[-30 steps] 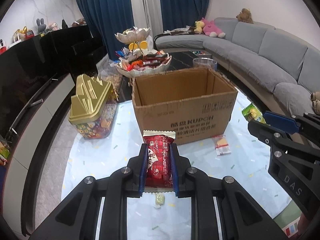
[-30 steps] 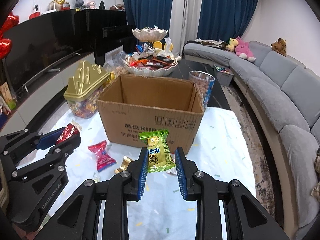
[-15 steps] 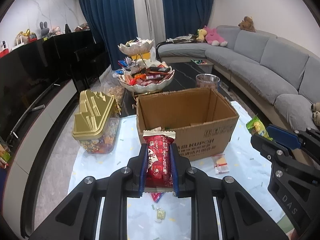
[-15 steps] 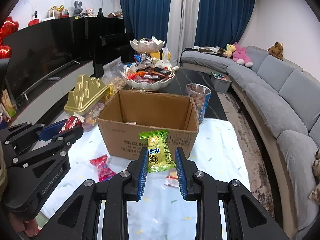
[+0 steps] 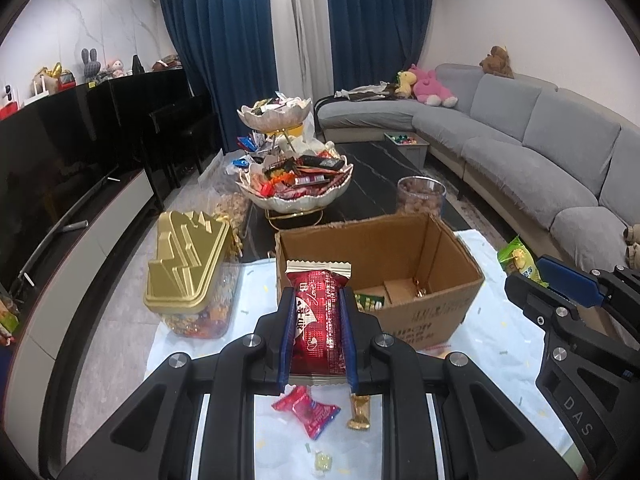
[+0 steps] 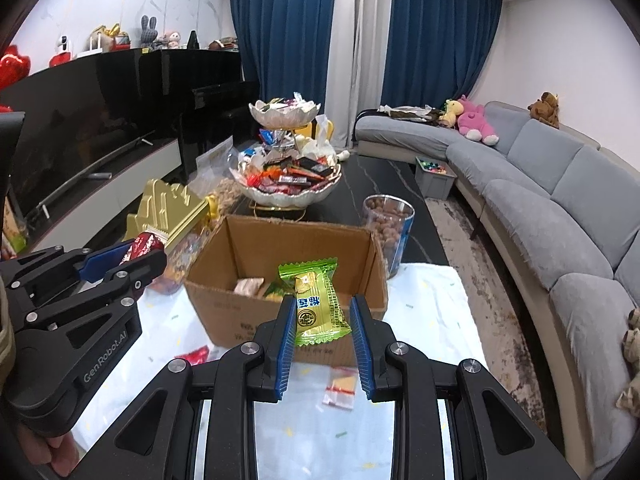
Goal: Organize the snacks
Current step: 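Lift and carry the red packet and green candy over the box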
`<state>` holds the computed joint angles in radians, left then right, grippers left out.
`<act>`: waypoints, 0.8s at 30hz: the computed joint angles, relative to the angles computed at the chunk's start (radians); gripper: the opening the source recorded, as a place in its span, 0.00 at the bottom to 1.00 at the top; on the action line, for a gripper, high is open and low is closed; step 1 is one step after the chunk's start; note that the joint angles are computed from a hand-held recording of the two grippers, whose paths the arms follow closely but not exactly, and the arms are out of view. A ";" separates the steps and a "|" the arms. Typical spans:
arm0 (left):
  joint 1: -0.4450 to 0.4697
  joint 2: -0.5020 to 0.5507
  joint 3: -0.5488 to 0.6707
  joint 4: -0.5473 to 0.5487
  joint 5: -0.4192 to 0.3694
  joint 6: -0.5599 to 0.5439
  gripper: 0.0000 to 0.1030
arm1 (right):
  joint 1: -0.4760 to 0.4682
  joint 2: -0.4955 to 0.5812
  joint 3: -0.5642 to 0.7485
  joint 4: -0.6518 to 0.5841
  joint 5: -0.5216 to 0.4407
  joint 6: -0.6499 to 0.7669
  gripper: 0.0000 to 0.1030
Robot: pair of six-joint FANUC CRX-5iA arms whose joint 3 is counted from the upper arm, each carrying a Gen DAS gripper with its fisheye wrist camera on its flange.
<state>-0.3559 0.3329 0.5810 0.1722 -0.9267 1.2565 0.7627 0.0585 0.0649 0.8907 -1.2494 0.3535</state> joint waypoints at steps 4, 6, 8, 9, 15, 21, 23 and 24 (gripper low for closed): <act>0.000 0.037 0.056 0.007 -0.014 0.003 0.21 | -0.023 0.017 0.024 0.012 0.009 0.009 0.27; 0.000 0.057 0.083 0.017 -0.022 0.000 0.21 | -0.036 0.031 0.040 0.018 0.011 0.017 0.27; 0.002 0.081 0.115 0.024 -0.033 -0.005 0.21 | -0.044 0.039 0.048 0.020 0.010 0.019 0.27; 0.004 0.089 0.125 0.028 -0.038 -0.010 0.21 | -0.050 0.045 0.055 0.017 0.012 0.020 0.27; 0.004 0.133 0.186 0.024 -0.070 -0.018 0.21 | -0.077 0.058 0.056 0.031 0.047 0.002 0.27; -0.008 0.152 0.201 0.005 -0.043 -0.004 0.21 | -0.103 0.064 0.056 0.020 0.085 0.043 0.27; -0.014 0.171 0.234 -0.010 -0.063 0.020 0.21 | -0.116 0.070 0.069 -0.001 0.096 0.065 0.27; -0.015 0.178 0.243 -0.013 -0.069 0.027 0.21 | -0.121 0.071 0.072 -0.004 0.100 0.070 0.27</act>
<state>-0.3706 0.5107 0.8244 0.1592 -0.9961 1.2834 0.6414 0.1297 0.1366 0.8866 -1.1494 0.4233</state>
